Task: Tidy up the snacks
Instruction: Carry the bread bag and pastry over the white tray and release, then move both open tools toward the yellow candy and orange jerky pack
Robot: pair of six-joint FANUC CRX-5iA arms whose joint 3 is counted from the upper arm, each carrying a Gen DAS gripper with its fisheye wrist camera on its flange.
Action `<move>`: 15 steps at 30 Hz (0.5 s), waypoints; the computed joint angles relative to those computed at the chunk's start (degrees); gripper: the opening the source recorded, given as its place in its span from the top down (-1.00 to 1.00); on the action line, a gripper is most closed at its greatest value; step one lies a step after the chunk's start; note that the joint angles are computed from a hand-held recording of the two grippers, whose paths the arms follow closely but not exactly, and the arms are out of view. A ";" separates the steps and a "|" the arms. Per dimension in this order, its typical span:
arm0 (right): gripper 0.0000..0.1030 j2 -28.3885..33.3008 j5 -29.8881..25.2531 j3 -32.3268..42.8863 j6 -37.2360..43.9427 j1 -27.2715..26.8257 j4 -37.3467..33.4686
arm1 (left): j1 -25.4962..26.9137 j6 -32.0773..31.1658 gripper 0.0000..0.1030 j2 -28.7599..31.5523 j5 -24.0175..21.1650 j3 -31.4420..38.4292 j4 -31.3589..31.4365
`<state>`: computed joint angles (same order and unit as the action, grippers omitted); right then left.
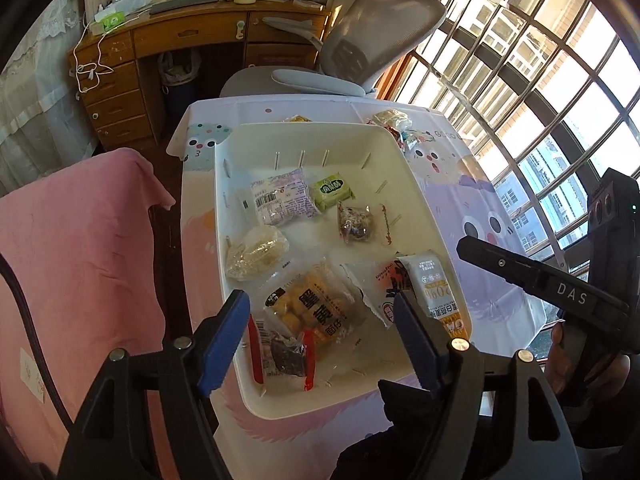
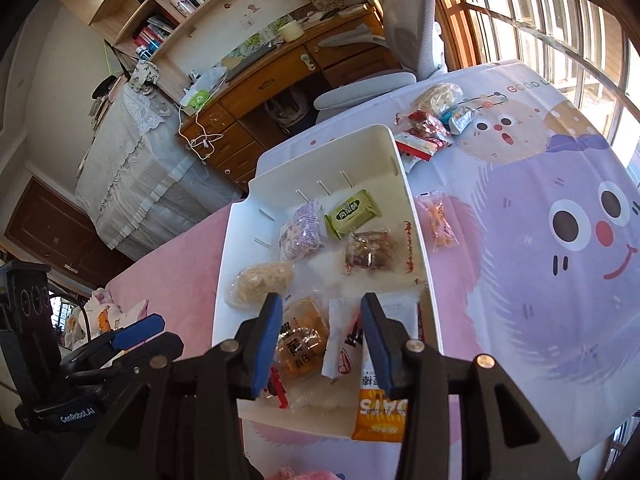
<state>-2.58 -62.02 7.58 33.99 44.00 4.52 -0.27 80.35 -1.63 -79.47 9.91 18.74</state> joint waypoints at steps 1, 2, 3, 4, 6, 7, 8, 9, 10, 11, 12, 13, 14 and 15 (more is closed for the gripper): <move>0.17 -0.06 -0.56 0.02 0.02 -0.01 0.31 | 0.00 0.31 -0.42 0.39 -0.46 0.33 0.13; 0.16 -0.13 -1.18 0.02 -0.05 0.05 0.73 | 0.05 0.63 -0.42 0.74 -0.90 0.75 0.21; 0.15 -0.24 -1.84 -0.06 -0.22 0.17 1.24 | -0.04 0.97 -0.42 1.24 -1.32 1.31 0.17; 0.15 -0.35 -2.59 -0.15 -0.35 0.30 1.70 | -0.27 1.45 -0.42 1.87 -1.93 2.24 -0.34; 0.14 -0.49 -4.23 -0.24 -0.15 0.34 2.36 | -0.89 2.40 -0.42 2.95 -2.44 3.99 -1.52; 0.14 -0.46 -5.07 -0.20 0.19 0.30 2.69 | -1.07 2.67 -0.42 3.50 -2.72 4.77 -1.84; 0.13 -0.39 -5.92 -0.11 0.61 0.35 3.09 | -1.33 2.95 -0.43 4.24 -3.23 5.84 -2.27; 0.13 -0.33 -6.64 -0.11 1.19 0.41 3.68 | -1.65 3.29 -0.43 5.14 -3.85 7.13 -2.73; 0.13 -0.28 -7.27 -0.20 1.81 0.56 4.53 | -1.92 3.64 -0.43 5.99 -4.45 8.41 -3.09; 0.14 -0.24 -7.82 -0.35 2.45 0.75 5.47 | -1.99 3.77 -0.43 6.73 -4.87 9.45 -3.19; 0.14 -0.19 -8.33 -0.51 3.11 0.92 6.34 | -2.23 4.05 -0.43 7.72 -5.45 10.84 -3.33; 0.13 -0.14 -8.72 -0.69 3.89 0.96 6.97 | -2.45 4.28 -0.43 8.77 -6.16 12.33 -3.46; 0.14 -0.22 -8.79 -1.03 4.58 0.87 7.40 | -2.72 4.51 -0.43 10.06 -7.00 14.19 -3.67; 0.14 -0.30 -8.73 -1.39 5.15 0.72 7.66 | -3.04 4.66 -0.43 11.32 -7.76 16.03 -3.92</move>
